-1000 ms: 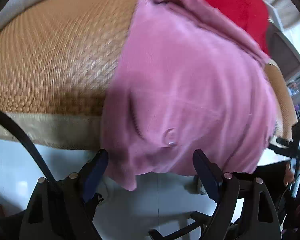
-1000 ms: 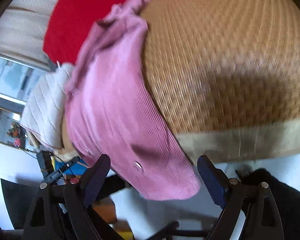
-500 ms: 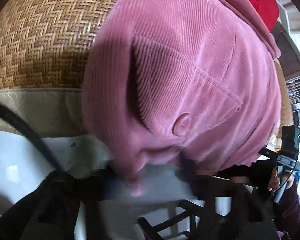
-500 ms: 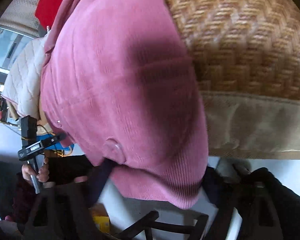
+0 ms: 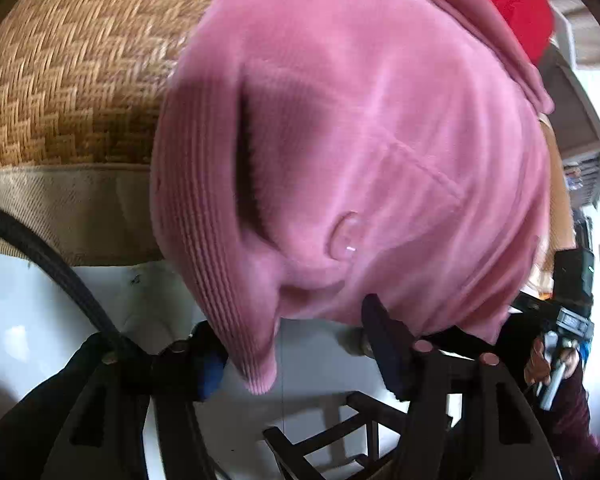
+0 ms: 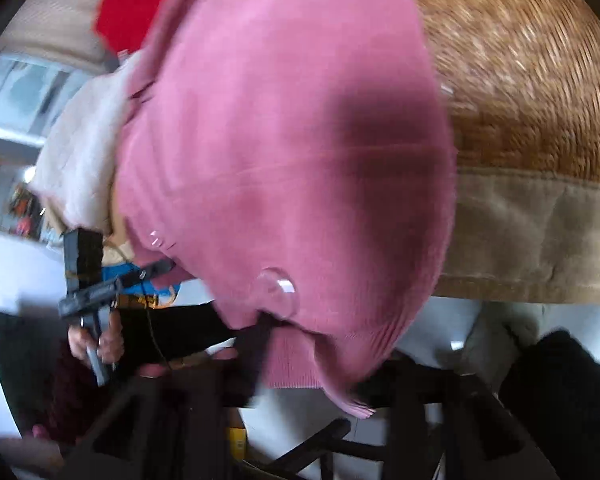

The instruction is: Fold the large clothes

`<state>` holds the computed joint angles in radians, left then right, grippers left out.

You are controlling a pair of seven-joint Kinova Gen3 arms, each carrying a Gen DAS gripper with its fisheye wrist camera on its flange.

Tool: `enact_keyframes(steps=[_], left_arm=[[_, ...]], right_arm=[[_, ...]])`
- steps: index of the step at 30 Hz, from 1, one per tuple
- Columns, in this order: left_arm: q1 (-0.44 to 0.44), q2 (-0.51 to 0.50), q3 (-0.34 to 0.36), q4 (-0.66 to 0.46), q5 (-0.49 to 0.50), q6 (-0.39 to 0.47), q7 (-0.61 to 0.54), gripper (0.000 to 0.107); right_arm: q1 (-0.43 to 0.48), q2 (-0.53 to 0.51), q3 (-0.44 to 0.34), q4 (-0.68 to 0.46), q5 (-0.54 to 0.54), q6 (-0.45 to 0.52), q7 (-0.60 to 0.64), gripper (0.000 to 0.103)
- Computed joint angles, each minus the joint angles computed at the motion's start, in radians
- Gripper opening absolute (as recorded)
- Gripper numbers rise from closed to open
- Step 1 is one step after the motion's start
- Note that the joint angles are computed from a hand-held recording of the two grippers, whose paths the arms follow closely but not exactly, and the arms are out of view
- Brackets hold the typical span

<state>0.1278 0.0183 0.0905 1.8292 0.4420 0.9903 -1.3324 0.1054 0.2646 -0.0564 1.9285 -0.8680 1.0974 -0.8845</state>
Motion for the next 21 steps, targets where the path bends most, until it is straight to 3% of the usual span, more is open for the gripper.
enact_keyframes(steps=[2,3,4,5,8,12,14,17,21], left_arm=[[0.002,-0.005,0.001,-0.001,-0.008,-0.006,0.000,0.058],[0.002,-0.015,0.001,0.004,-0.007,-0.015,-0.003,0.049],[0.003,-0.026,0.001,-0.005,-0.007,-0.009,-0.002,0.021],[0.002,-0.030,0.001,-0.008,-0.003,-0.009,-0.013,0.008],[0.020,-0.057,-0.042,-0.002,0.058,-0.004,-0.097,0.008],[0.163,-0.145,-0.220,-0.025,0.220,-0.007,-0.259,0.008],[0.179,-0.181,-0.256,-0.044,0.276,-0.011,-0.341,0.008],[0.075,-0.193,-0.219,-0.124,0.334,0.018,-0.411,0.008],[-0.032,-0.141,-0.208,-0.249,0.435,0.012,-0.480,0.008]], right_arm=[[0.035,0.000,-0.053,-0.008,0.000,0.001,0.027,0.073],[0.048,-0.006,-0.075,0.000,0.000,-0.010,0.064,0.063],[0.042,-0.025,-0.078,0.011,0.002,-0.028,0.104,0.052],[0.023,-0.036,-0.063,0.013,0.003,-0.032,0.128,0.025],[-0.026,-0.081,-0.007,0.017,-0.008,-0.009,0.161,0.013],[0.048,-0.101,0.024,0.019,-0.153,0.132,0.303,0.012],[0.065,-0.121,0.045,0.002,-0.218,0.180,0.341,0.012],[0.075,-0.116,0.067,-0.049,-0.311,0.214,0.360,0.011],[0.069,-0.094,0.068,-0.129,-0.423,0.164,0.363,0.010]])
